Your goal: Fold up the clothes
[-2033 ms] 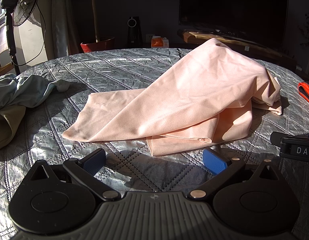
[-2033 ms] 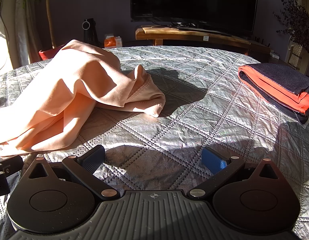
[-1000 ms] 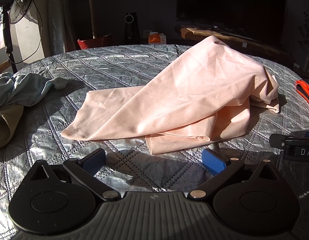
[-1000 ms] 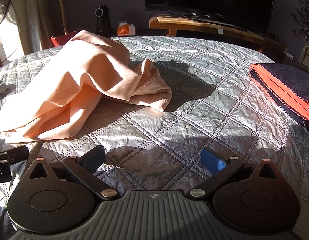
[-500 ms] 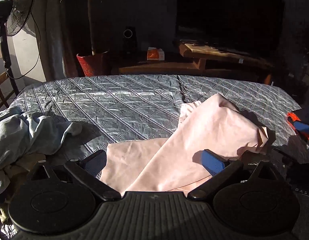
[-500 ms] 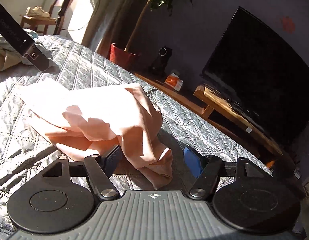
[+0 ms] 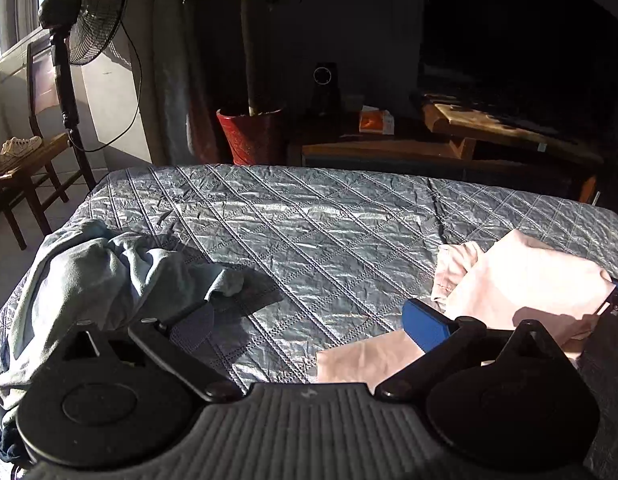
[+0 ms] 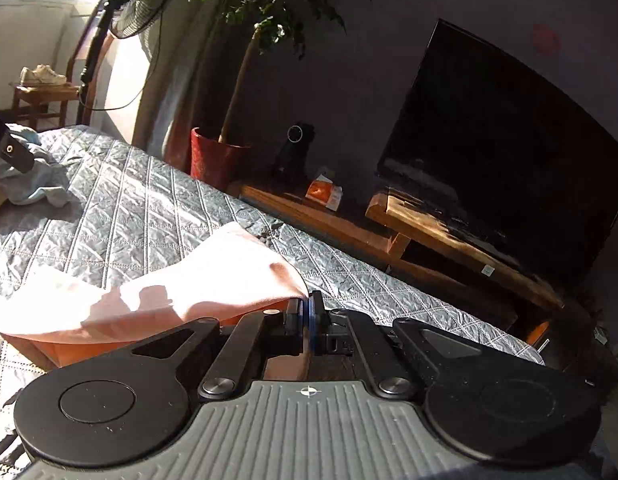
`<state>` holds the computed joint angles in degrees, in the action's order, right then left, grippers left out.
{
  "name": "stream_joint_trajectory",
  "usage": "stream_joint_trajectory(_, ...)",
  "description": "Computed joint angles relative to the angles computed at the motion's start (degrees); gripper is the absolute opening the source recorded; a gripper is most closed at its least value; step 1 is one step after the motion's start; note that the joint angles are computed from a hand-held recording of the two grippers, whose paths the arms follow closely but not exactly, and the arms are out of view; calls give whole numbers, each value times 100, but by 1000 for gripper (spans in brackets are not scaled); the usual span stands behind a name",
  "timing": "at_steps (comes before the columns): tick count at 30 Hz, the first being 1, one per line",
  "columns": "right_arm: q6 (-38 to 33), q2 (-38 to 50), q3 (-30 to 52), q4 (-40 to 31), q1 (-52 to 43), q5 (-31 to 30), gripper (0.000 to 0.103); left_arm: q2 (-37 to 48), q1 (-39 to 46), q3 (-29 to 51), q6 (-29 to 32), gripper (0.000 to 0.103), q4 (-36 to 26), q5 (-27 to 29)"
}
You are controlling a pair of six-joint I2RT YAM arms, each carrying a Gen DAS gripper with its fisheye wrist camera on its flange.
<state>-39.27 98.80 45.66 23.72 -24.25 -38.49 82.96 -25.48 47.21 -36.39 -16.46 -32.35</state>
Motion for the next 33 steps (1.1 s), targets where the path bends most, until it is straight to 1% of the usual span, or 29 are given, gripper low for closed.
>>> stream_joint_trajectory(3, 688, -400, -307, 458, -561, -238, 3, -352, 403, -260, -351, 100, 58, 415)
stream_joint_trajectory(4, 525, -480, -449, 541, -699, -162, 4, -432, 483, -323, -427, 99, 80, 496)
stream_joint_trajectory(5, 362, -553, -587, 634, -841, -90, 13, -481, 548, -385, -475, 99, 126, 561)
stream_joint_trajectory(6, -275, -576, -438, -8, -850, 239, 36, -486, 559, -401, -470, 99, 140, 572)
stream_joint_trajectory(7, -731, -574, -344, -463, -874, 459, 45, -478, 552, -402, -446, 99, 142, 565)
stream_joint_trajectory(8, -1057, -641, -530, -397, -1067, 365, 49, -470, 545, -402, -422, 99, 143, 558)
stream_joint_trajectory(10, -1459, -984, -1020, -17, -1561, -604, 49, -409, 456, -359, -351, 99, 123, 492)
stream_joint_trajectory(11, -1693, -1184, -1259, 98, -1804, -1161, 55, -387, 417, -338, -314, 99, 115, 479)
stream_joint_trajectory(12, -2168, -1330, -1309, -236, -1894, -1468, 74, -361, 379, -315, -284, 99, 116, 492)
stream_joint_trajectory(13, -3125, -1418, -1294, -914, -1797, -1482, 86, -331, 342, -292, -257, 99, 121, 512)
stream_joint_trajectory(14, -4054, -1488, -1273, -1565, -1672, -1414, 89, -298, 311, -270, -227, 99, 130, 530)
stream_joint_trajectory(15, -4918, -1544, -1258, -2146, -1519, -1270, 80, -254, 270, -247, -190, 99, 140, 532)
stream_joint_trajectory(16, -5244, -1534, -1412, -2006, -1484, -1262, 78, -208, 224, -224, -151, 99, 148, 529)
stream_joint_trajectory(17, -5555, -1443, -1462, -1972, -1376, -1093, 78, -165, 161, -203, -113, 99, 142, 516)
stream_joint_trajectory(18, -5500, -1402, -1551, -1779, -1079, -622, 78, -140, 118, -192, -86, 99, 131, 508)
stream_joint_trajectory(21, -5878, -1083, -1881, -871, -898, -219, 77, -86, 68, -167, -41, 99, 111, 548)
stream_joint_trajectory(22, -6197, -999, -1961, -739, -881, -152, 77, -68, 63, -159, -29, 99, 111, 568)
stream_joint_trajectory(23, -6368, -909, -2042, -499, -827, -147, 77, -57, 67, -152, -33, 99, 109, 591)
stream_joint_trajectory(25, -6789, -654, -2094, -249, -746, -205, 82, -37, 111, -145, -84, 99, 135, 709)
stream_joint_trajectory(26, -6924, -536, -2076, -172, -628, -71, 83, -28, 126, -143, -104, 99, 150, 757)
stream_joint_trajectory(27, -6971, -436, -2071, -89, -543, 23, 82, -13, 129, -142, -110, 99, 162, 773)
stream_joint_trajectory(28, -6820, -299, -1918, -185, -355, 227, 78, 5, 128, -141, -111, 99, 173, 778)
stream_joint_trajectory(29, -6559, -268, -1694, -584, -211, 456, 55, 22, 114, -136, -103, 99, 166, 753)
stream_joint_trajectory(30, -6172, -232, -1414, -1041, -55, 708, 16, 24, 106, -133, -95, 99, 154, 732)
stream_joint_trajectory(31, -5699, -237, -1155, -1458, 20, 782, 5, 21, 105, -133, -87, 100, 142, 717)
stream_joint_trajectory(33, -4686, -339, -617, -2305, -15, 484, 5, -5, 124, -143, -110, 100, 128, 709)
